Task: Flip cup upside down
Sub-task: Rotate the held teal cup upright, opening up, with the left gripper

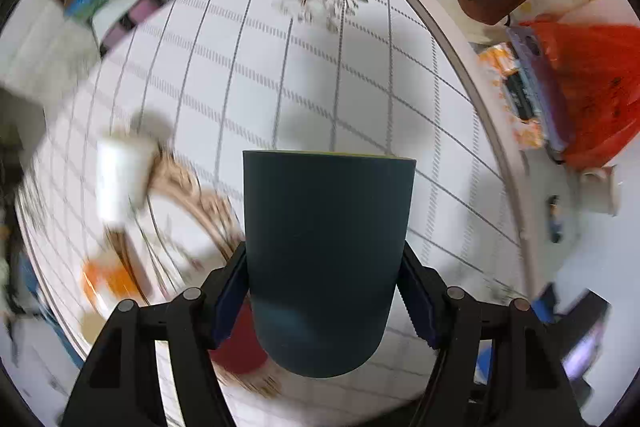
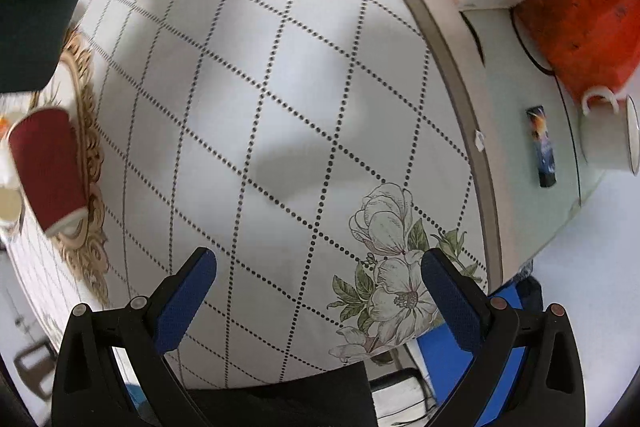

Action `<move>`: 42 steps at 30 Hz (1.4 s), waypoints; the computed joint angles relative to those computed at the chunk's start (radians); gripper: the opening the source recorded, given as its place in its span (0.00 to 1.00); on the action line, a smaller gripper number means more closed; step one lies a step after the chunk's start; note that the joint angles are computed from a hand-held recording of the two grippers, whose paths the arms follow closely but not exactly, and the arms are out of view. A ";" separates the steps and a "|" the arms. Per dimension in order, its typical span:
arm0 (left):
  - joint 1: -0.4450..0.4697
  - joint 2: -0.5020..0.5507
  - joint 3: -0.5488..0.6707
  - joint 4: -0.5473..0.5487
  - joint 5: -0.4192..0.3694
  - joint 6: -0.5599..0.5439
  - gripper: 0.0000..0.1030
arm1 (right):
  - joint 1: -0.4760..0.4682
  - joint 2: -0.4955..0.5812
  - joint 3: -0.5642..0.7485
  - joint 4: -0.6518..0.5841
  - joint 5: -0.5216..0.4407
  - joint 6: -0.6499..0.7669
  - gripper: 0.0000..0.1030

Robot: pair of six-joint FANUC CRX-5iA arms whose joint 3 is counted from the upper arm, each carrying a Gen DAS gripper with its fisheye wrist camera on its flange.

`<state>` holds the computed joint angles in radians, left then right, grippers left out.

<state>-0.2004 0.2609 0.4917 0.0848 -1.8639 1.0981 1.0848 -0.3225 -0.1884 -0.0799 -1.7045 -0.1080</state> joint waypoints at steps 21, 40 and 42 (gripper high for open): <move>0.151 -0.417 -0.618 -0.025 0.048 0.282 0.65 | 0.185 -0.108 -0.124 -0.066 0.070 0.138 1.00; 0.097 -0.451 -0.712 -0.017 0.112 0.349 0.66 | 0.204 -0.197 -0.177 -0.071 0.018 0.066 1.00; 0.105 -0.448 -0.708 -0.014 0.107 0.349 0.66 | 0.219 -0.207 -0.177 -0.068 0.011 0.047 1.00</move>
